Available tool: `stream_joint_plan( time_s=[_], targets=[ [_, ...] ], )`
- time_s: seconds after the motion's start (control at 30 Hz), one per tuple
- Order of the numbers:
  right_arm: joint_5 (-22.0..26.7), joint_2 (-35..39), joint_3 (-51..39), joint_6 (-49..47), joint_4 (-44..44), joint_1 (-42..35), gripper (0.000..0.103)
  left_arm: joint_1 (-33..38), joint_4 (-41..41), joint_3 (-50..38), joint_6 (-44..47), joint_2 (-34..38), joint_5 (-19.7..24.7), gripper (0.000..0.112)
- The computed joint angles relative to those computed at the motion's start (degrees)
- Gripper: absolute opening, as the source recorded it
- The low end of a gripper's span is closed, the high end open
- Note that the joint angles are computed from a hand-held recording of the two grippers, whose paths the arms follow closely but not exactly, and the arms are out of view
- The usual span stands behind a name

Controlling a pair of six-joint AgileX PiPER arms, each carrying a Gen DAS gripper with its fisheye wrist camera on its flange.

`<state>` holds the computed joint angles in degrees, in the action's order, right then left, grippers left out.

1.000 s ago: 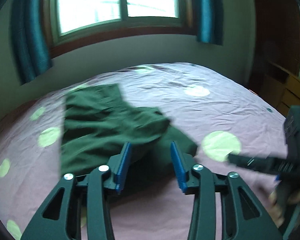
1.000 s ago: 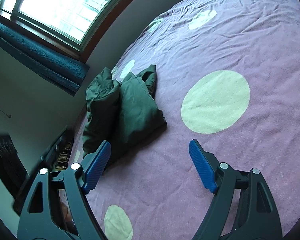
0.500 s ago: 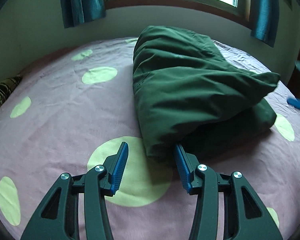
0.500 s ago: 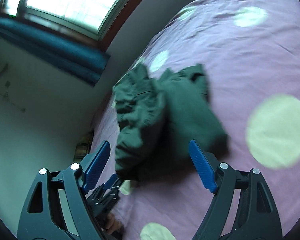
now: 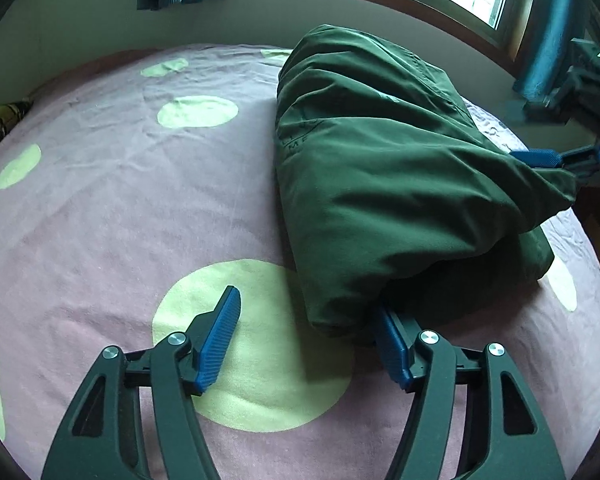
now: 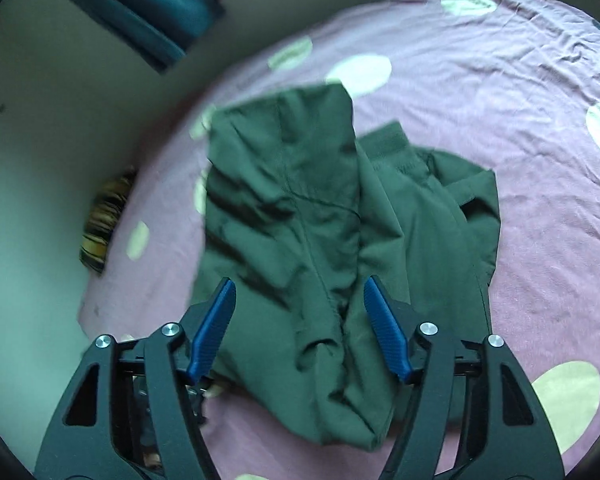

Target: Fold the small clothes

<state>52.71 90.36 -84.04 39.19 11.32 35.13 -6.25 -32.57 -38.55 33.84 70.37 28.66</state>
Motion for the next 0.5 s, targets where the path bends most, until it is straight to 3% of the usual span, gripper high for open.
stream_joint_plan(
  time_s=[0.23,0.3,0.37,0.47,0.5],
  targets=[
    [-0.3,3.1,1.5,-4.0,5.0,-1.0,0.063,0.5,-1.1,-0.2,1.3,0.9,0.4,0.066],
    [0.0,4.1,1.1,-4.9,5.5,-0.6,0.047,0.8,-1.5,-0.4,1.7,1.3,0.5,0.067],
    [0.8,4.6,0.2,-4.0,3.4,0.7,0.040,1.1,-1.8,-0.7,1.9,1.9,0.6,0.068],
    [0.7,3.4,-0.8,-2.5,0.1,2.0,0.015,1.5,-2.1,-1.0,2.2,2.0,1.0,0.068],
    [0.1,2.8,-0.9,-2.0,-0.6,2.4,0.011,1.3,-1.6,-0.9,1.7,1.7,0.9,0.068]
  ],
)
